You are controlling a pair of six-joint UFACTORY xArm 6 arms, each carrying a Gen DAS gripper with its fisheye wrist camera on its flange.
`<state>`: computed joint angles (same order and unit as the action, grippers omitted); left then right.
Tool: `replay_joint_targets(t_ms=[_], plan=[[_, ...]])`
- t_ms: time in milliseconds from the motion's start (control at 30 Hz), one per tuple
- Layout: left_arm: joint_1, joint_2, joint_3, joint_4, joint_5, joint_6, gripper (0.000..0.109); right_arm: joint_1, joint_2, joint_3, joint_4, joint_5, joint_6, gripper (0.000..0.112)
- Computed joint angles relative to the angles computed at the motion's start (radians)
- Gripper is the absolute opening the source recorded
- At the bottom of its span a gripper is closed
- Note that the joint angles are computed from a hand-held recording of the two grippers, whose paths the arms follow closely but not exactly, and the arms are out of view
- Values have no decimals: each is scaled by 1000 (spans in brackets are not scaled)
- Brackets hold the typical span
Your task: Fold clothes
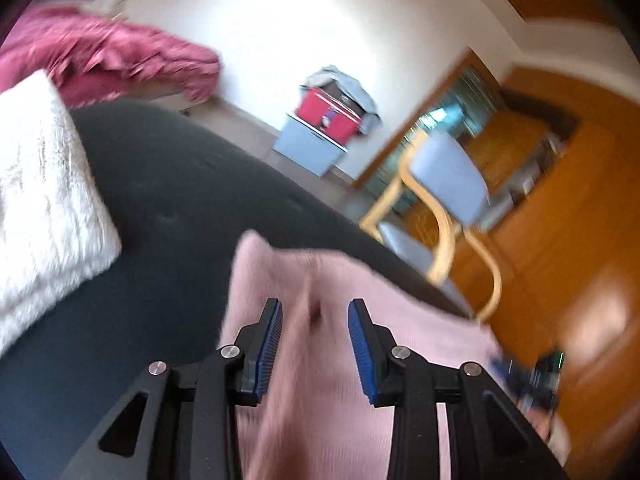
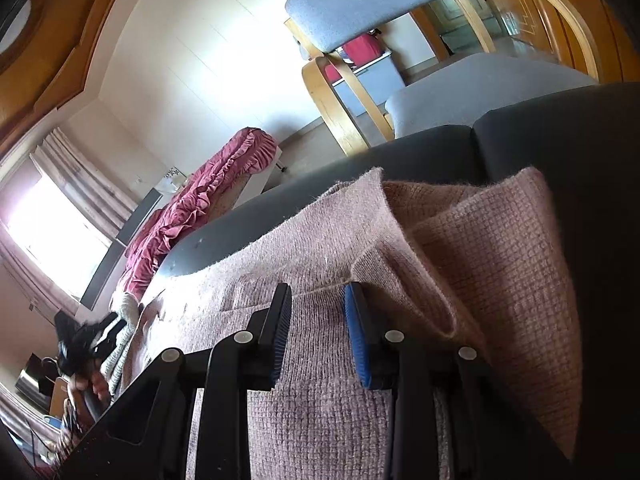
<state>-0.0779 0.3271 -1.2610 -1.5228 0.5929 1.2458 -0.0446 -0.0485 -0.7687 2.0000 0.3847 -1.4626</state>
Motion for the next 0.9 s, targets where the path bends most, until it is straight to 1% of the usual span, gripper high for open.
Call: replay_joint_targets(t_ms=[100, 133, 167, 200, 233, 300, 333, 400, 433, 467, 500, 567, 600, 633, 700, 733, 800, 833, 867, 900], plan=[[-54, -38, 74, 88, -93, 48, 34, 4, 12, -10, 12, 2, -7, 30], [-78, -49, 98, 117, -140, 55, 34, 3, 12, -9, 12, 3, -7, 30], [-98, -43, 108, 155, -226, 21, 34, 2, 12, -9, 12, 5, -7, 30], [-101, -37, 115, 196, -271, -12, 34, 1, 12, -9, 12, 7, -6, 30], [-93, -31, 114, 195, -274, -47, 38, -1, 13, -10, 11, 10, -6, 30], [-40, -19, 104, 185, -190, -90, 38, -3, 11, -7, 10, 14, -4, 30], [-21, -13, 99, 180, -165, -113, 38, -4, 10, -6, 10, 15, -3, 30], [-33, -39, 129, 152, -206, -84, 38, -5, 6, -3, 10, 18, -3, 30], [-42, -51, 144, 117, -232, -54, 38, -5, 4, -1, 11, 18, -3, 30], [-59, -77, 159, 41, -279, -7, 35, -5, 2, 1, 12, 19, -4, 30], [-61, -95, 166, -49, -284, 65, 35, -4, 0, 2, 13, 18, -4, 30], [-77, -134, 170, -242, -255, 218, 36, -4, -2, 3, 11, 16, -2, 30], [-85, -155, 174, -302, -237, 260, 36, -3, -3, 3, 12, 15, -4, 30], [-102, -157, 165, -320, -207, 288, 37, -3, -4, 4, 13, 13, -6, 30], [-151, -137, 130, -259, -190, 274, 37, 6, -19, 9, 54, -6, -53, 30], [-185, -122, 115, -221, -201, 271, 37, 10, -34, 16, 89, -11, -97, 31], [-247, -92, 87, -124, -225, 251, 37, 20, -87, 44, 112, -10, -137, 30], [-276, -78, 81, -68, -250, 240, 37, 28, -121, 62, 104, -8, -134, 30], [-305, -71, 85, -44, -278, 250, 37, 38, -153, 81, 86, -2, -124, 30], [-329, -56, 82, 16, -311, 218, 37, 57, -192, 106, 52, 7, -108, 30]])
